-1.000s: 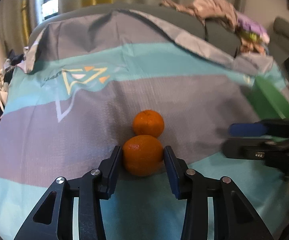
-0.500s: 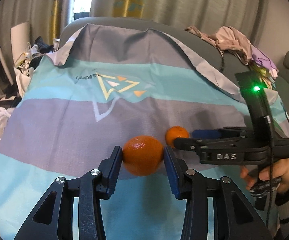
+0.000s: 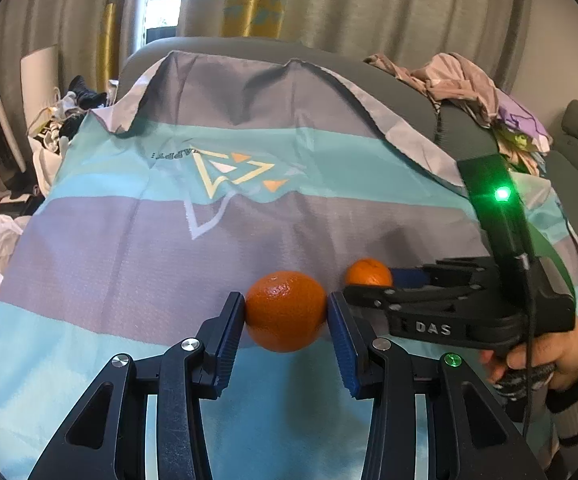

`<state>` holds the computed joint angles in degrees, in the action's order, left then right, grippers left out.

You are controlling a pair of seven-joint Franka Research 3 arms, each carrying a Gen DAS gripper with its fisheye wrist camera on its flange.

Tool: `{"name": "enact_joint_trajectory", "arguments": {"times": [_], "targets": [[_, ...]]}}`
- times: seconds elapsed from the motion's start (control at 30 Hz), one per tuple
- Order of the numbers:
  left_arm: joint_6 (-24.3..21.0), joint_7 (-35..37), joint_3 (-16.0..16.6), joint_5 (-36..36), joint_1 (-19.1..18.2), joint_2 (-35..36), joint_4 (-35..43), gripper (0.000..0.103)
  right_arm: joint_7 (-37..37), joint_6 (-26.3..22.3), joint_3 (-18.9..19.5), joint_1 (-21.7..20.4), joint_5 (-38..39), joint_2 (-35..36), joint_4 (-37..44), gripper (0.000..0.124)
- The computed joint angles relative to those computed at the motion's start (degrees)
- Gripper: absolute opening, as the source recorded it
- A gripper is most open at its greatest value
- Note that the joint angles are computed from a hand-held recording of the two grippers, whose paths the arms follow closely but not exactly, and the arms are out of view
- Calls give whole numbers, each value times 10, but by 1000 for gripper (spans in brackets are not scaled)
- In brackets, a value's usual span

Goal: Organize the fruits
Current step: 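Grasp an orange with the left tool while the right tool grasps the other orange, then carry both oranges over the green bowl and lower them toward it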

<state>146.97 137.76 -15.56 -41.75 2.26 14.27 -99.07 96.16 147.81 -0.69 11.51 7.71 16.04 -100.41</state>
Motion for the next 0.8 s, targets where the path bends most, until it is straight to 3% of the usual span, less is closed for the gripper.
{"name": "enact_joint_trajectory", "arguments": {"times": [0.37, 0.8], "targets": [[-9, 13, 11, -10, -18, -52, -58, 43, 75, 71, 3, -2, -59, -155, -184, 42], [-20, 21, 46, -26, -59, -127, -132, 43, 198, 121, 62, -59, -140, -313, -334, 42]]}}
